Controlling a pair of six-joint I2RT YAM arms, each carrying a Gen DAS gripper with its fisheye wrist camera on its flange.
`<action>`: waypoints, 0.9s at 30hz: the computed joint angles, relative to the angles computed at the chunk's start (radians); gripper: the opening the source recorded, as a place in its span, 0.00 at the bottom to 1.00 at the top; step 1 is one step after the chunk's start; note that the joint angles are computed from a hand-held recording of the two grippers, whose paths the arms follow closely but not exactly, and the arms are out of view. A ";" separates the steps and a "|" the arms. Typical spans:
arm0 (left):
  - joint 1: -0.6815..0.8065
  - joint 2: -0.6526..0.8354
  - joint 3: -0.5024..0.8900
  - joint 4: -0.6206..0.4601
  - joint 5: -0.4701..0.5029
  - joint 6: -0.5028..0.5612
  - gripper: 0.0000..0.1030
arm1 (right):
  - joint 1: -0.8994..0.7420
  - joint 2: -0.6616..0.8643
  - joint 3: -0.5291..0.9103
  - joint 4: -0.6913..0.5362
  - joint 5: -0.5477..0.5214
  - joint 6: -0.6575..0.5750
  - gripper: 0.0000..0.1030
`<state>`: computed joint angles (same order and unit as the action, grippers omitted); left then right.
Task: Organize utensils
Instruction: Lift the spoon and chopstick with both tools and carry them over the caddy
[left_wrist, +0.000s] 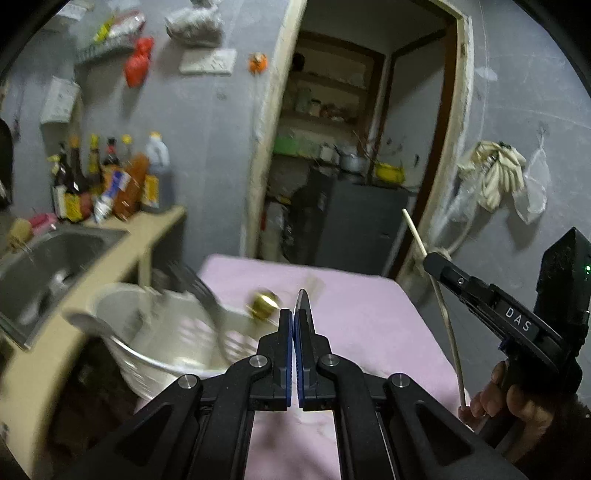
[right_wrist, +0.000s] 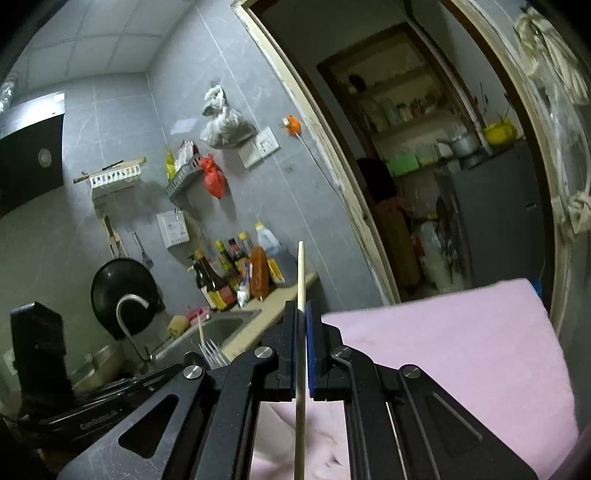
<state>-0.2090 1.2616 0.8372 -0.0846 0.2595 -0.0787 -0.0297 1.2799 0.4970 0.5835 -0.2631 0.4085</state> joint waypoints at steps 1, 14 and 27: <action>0.030 0.001 0.022 -0.014 0.014 0.015 0.02 | 0.038 -0.002 0.021 -0.011 0.045 0.007 0.04; 0.345 0.142 0.232 0.066 0.153 0.040 0.02 | 0.443 0.151 0.258 0.150 0.679 -0.026 0.04; 0.374 0.260 0.201 0.309 -0.004 0.009 0.02 | 0.542 0.363 0.302 0.415 0.915 -0.032 0.04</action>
<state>0.1646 1.5211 1.0382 0.2240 0.2552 -0.0693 0.5122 1.6431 0.7989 0.9982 0.6516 0.3763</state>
